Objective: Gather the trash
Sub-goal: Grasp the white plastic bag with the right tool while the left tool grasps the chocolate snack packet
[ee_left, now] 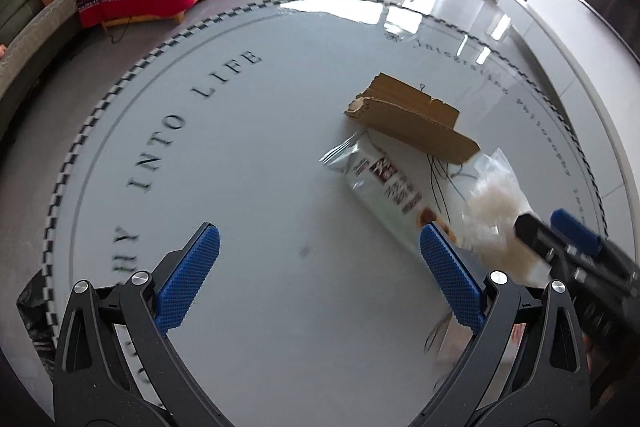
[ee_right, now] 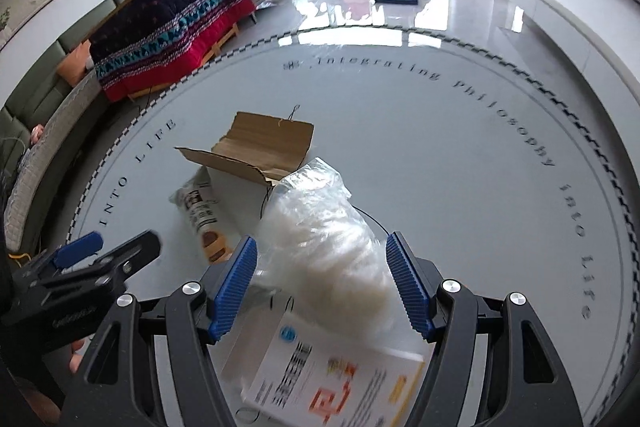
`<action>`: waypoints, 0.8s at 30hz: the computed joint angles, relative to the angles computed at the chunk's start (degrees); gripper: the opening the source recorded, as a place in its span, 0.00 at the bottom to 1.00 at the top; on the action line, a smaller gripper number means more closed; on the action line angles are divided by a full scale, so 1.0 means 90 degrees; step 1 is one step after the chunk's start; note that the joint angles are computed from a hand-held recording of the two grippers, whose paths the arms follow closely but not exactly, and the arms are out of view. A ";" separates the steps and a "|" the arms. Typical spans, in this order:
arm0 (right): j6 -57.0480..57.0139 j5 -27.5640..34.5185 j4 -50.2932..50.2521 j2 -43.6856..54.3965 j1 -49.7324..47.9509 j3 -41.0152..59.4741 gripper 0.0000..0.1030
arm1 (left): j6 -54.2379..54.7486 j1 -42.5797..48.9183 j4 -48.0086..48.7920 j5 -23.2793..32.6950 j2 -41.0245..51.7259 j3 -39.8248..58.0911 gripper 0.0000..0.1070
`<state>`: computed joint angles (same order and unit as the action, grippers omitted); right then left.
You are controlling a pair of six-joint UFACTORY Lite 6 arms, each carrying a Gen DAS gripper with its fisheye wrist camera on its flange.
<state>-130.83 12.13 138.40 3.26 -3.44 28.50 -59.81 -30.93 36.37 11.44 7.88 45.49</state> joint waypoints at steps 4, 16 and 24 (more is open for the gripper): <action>-0.0507 0.0076 0.0307 0.0785 -0.0052 0.0472 0.54 | 0.0323 -0.0041 -0.0528 0.0166 0.0839 0.0773 0.90; 0.0058 0.0937 -0.0339 -0.0233 -0.1113 -0.0356 0.41 | -0.0636 -0.0593 0.0244 0.0396 0.2086 0.1809 0.82; 0.1005 0.1062 -0.1248 -0.1098 -0.1440 -0.0846 0.41 | -0.1880 -0.0723 0.1752 -0.0115 0.1829 0.1373 0.51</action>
